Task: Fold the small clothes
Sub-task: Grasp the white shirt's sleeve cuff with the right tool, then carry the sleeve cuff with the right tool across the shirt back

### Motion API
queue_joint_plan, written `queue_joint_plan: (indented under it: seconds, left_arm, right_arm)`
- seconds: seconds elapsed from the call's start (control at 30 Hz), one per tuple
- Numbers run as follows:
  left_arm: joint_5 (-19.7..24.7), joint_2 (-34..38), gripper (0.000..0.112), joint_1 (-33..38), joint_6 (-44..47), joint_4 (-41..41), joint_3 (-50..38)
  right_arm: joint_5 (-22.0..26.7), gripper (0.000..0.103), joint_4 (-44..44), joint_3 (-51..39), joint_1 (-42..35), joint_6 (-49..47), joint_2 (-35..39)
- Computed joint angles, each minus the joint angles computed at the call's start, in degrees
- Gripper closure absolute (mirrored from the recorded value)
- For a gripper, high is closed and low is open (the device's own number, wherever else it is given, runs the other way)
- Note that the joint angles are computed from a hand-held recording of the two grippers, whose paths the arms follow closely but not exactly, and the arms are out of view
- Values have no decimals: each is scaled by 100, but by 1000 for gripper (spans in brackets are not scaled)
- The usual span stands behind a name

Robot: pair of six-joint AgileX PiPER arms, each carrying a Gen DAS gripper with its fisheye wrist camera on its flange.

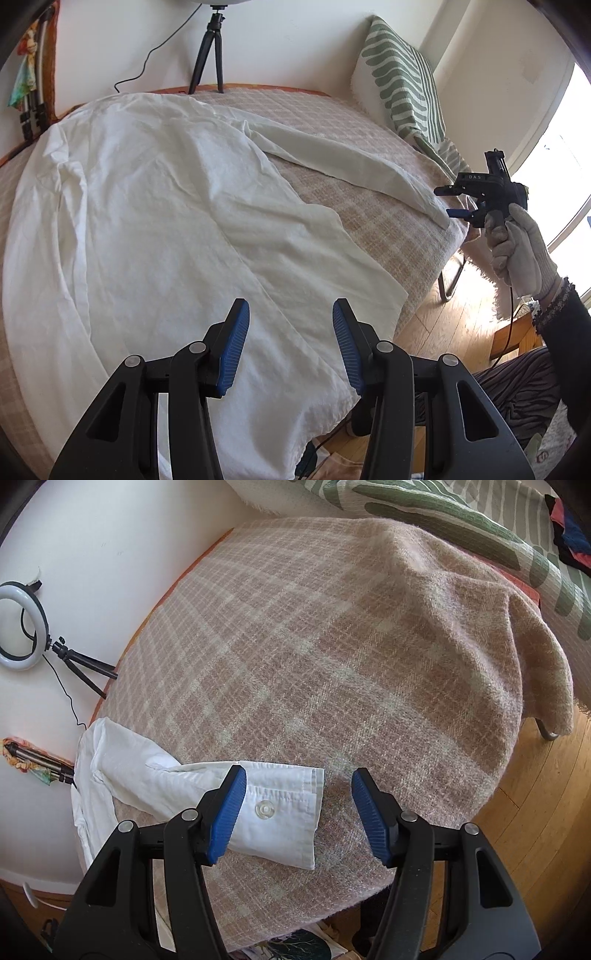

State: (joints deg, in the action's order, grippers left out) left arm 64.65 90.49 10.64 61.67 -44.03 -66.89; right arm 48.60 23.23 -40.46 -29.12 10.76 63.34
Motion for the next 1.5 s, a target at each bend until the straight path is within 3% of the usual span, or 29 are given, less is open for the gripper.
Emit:
queue_joint_plan:
  seconds: [0.1,0.13,0.3,0.47,0.67,0.8,1.03,1.13,1.3,1.37,1.43,1.5]
  left_arm:
    - [-16,11,67,14,-20,-2,-8]
    - [-36,2,67,14,-15,0,3]
    - [-109,-31,67,59,-9,28,56]
    - [-98,41,67,204,-87,-11,-4]
    - [-35,212,67,390,-322,-79,-226]
    - [36,302,67,526,-458,-113,-326]
    - [227,526,67,780,-756,-196,-521]
    - [241,470,67,746,-666,-243,-485]
    - [123,110,67,395,-231,-279,-203]
    - [-70,-156,66,83,-109,-198,-21]
    - [-218,-395,62,-264,-81,-202,129]
    - [-424,-640,50,-700,-79,-212,283]
  right_arm:
    - [-77,41,137,42,77,-99,6]
    - [-95,46,284,60,82,-214,-2]
    - [-266,92,231,-41,564,83,-11]
    - [-432,94,120,-294,1427,683,-424]
    - [-1042,95,-859,-776,3836,2310,-512]
    - [-1380,95,-2261,-1172,5741,3808,97]
    - [-1483,98,-2260,-1714,7204,3569,1345]
    - [-1458,98,-2328,-1697,7361,3593,1400]
    - [-1466,97,-1968,-1437,6935,3240,803]
    - [-1348,81,-1932,-1365,6608,3157,523]
    - [-1170,46,-2411,-1275,6351,3551,230]
    - [-1131,43,-2050,-1159,5743,3178,13]
